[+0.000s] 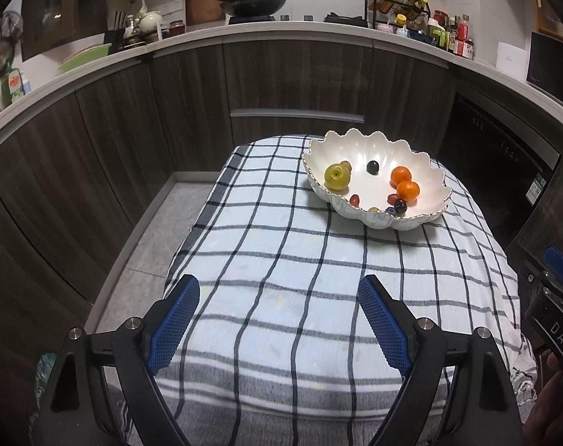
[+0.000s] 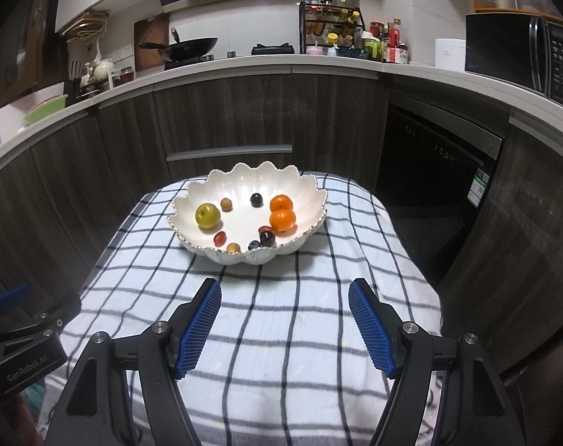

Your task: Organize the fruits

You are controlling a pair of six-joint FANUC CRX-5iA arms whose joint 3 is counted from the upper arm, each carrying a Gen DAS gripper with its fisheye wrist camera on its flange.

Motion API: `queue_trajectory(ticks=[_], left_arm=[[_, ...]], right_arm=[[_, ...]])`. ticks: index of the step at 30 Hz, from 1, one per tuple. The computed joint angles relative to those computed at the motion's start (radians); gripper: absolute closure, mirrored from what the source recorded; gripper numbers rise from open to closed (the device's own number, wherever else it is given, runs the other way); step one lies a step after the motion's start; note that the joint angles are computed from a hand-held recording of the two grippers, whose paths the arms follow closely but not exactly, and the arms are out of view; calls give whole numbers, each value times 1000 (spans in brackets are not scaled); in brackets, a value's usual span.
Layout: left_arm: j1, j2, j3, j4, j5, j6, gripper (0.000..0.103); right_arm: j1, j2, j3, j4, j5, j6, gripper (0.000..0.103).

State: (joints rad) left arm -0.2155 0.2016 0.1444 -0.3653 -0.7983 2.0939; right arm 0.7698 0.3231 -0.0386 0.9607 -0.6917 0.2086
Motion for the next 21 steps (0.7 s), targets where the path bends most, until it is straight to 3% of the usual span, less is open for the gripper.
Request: queue_trajectory(ticks=[7, 9, 15, 21], left_arm=[[-17, -66, -69, -61, 15, 113, 15], [-25, -79, -83, -80, 13, 125, 15], [-36, -103, -112, -95, 5, 134, 15], [-61, -131, -125, -159, 1, 192, 7]], right_arm=[[16, -42, -67, 55, -2, -59, 31], [19, -53, -86, 78, -6, -83, 23], [28, -79, -126, 123, -11, -125, 22], [41, -96, -147, 140, -23, -137, 22]])
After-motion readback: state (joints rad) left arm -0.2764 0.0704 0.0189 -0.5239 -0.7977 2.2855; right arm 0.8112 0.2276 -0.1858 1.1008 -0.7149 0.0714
